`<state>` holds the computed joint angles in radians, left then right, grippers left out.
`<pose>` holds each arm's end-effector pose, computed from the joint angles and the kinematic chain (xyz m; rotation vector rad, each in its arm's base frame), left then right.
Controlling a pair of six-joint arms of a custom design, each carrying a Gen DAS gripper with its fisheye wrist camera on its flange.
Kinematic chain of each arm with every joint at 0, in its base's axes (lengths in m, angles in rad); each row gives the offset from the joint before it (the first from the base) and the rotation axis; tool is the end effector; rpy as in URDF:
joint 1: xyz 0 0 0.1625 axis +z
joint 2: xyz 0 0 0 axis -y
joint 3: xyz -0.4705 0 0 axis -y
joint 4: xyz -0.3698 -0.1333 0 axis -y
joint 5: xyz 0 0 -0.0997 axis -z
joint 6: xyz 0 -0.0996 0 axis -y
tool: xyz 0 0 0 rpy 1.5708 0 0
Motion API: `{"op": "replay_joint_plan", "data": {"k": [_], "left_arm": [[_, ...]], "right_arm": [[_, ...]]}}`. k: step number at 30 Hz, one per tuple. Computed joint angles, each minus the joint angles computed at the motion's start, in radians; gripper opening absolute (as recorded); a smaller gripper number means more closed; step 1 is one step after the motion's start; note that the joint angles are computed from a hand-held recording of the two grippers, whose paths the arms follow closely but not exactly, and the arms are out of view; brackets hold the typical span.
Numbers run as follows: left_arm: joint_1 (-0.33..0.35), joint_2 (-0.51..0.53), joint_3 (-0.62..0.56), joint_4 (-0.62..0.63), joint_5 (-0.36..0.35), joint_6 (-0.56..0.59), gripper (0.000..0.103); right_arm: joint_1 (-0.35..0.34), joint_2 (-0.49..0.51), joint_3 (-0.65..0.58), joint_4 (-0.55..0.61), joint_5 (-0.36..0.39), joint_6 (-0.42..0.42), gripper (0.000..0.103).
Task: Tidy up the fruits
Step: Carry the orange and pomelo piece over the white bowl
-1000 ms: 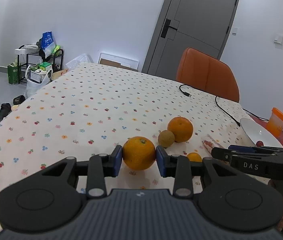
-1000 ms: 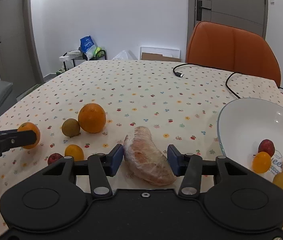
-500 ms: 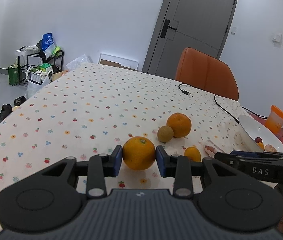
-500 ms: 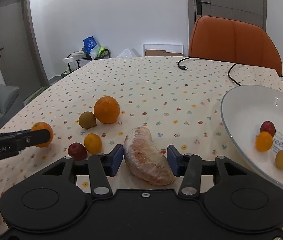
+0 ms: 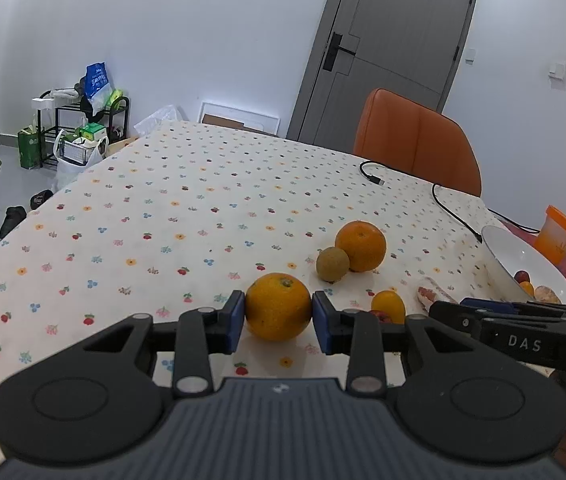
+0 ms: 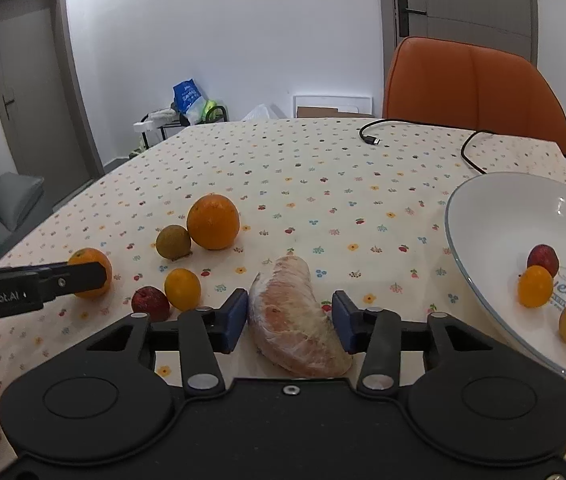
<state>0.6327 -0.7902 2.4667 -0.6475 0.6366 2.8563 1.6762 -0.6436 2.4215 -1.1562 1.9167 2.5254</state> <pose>-0.0651 -0.3123 0.0269 0.4477 2.3631 -1.2314 0.1325 -0.3062 -0.0527 0.6380 -2.2937 1.0739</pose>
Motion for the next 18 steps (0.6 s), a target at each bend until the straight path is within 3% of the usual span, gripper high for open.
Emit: {"op": "replay_joint_plan", "data": {"k": [18], "left_arm": [[-0.144, 0.051, 0.000, 0.053, -0.055, -0.095, 0.035]], "right_arm": [[-0.046, -0.061, 0.162, -0.182, -0.106, 0.023, 0.039]]}}
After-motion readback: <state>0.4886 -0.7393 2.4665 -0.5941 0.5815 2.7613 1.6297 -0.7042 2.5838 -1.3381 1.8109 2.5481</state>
